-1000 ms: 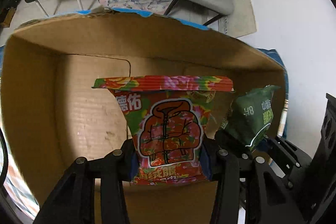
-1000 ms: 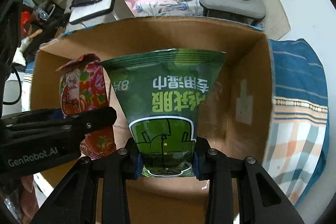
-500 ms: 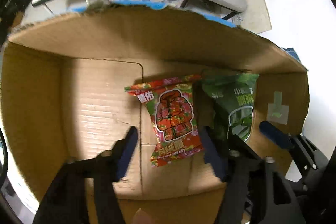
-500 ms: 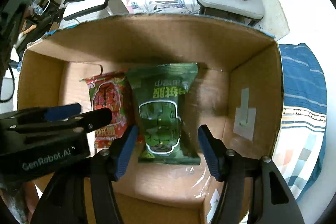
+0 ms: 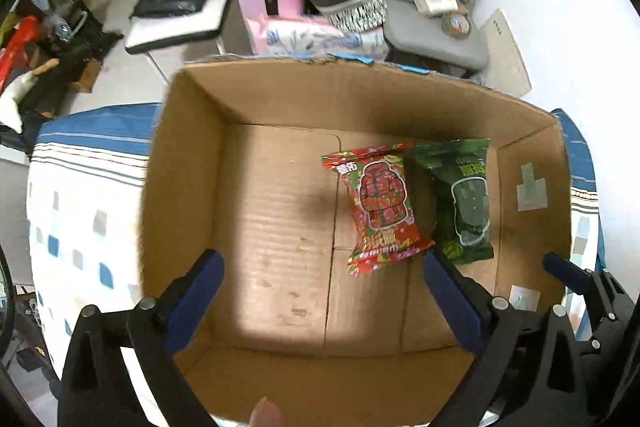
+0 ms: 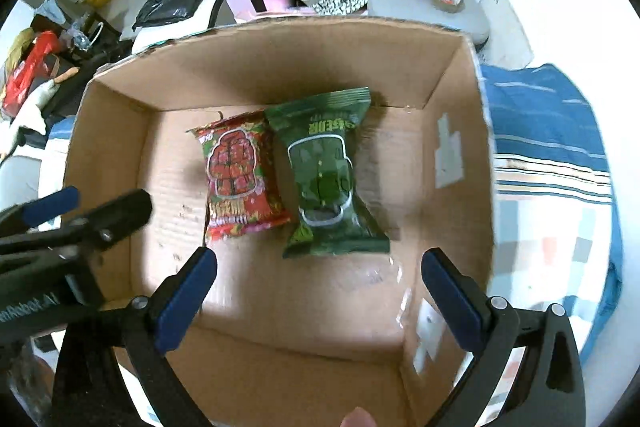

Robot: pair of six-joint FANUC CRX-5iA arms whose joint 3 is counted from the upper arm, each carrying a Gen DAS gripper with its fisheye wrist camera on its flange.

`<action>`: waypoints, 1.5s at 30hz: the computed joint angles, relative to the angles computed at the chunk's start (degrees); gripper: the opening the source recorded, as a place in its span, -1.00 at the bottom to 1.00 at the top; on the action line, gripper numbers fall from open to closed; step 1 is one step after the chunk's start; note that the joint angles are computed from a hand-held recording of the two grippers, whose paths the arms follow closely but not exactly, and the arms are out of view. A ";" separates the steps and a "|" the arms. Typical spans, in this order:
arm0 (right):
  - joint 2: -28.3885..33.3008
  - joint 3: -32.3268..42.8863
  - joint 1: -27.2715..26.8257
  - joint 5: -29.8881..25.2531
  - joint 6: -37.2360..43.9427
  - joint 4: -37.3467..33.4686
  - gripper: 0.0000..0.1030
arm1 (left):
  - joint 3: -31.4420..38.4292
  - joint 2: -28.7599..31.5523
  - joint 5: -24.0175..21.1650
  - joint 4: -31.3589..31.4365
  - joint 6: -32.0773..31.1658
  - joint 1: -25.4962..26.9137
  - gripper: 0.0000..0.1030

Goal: Organize soft objects
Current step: 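Open both tools to drop the bags into the box, then grasp the yellow milk carton with the right tool while the left grasps the lilac sock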

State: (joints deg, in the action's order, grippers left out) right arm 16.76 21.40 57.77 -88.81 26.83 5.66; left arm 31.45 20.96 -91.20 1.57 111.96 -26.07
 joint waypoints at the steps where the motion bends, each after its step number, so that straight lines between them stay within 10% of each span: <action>1: -0.36 -0.05 0.64 -0.50 -0.70 0.65 1.00 | -1.56 -1.91 0.99 -0.25 0.20 -0.05 0.97; 18: -6.14 0.74 18.71 -9.97 -18.95 16.80 1.00 | -9.90 -21.96 3.22 -11.45 1.71 -6.34 0.97; 33: -15.43 -19.93 20.36 0.26 -33.54 -1.07 1.00 | -33.77 -30.01 3.05 -3.87 5.61 -1.77 0.97; 45: -13.09 -25.22 17.36 7.95 -30.54 -6.40 0.70 | -32.94 -23.06 2.79 -9.50 0.57 -8.47 0.97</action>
State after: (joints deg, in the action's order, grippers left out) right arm 3.67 -3.83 75.13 -80.87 -3.71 -0.74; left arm -1.50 -2.11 -88.41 -7.93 112.53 -34.55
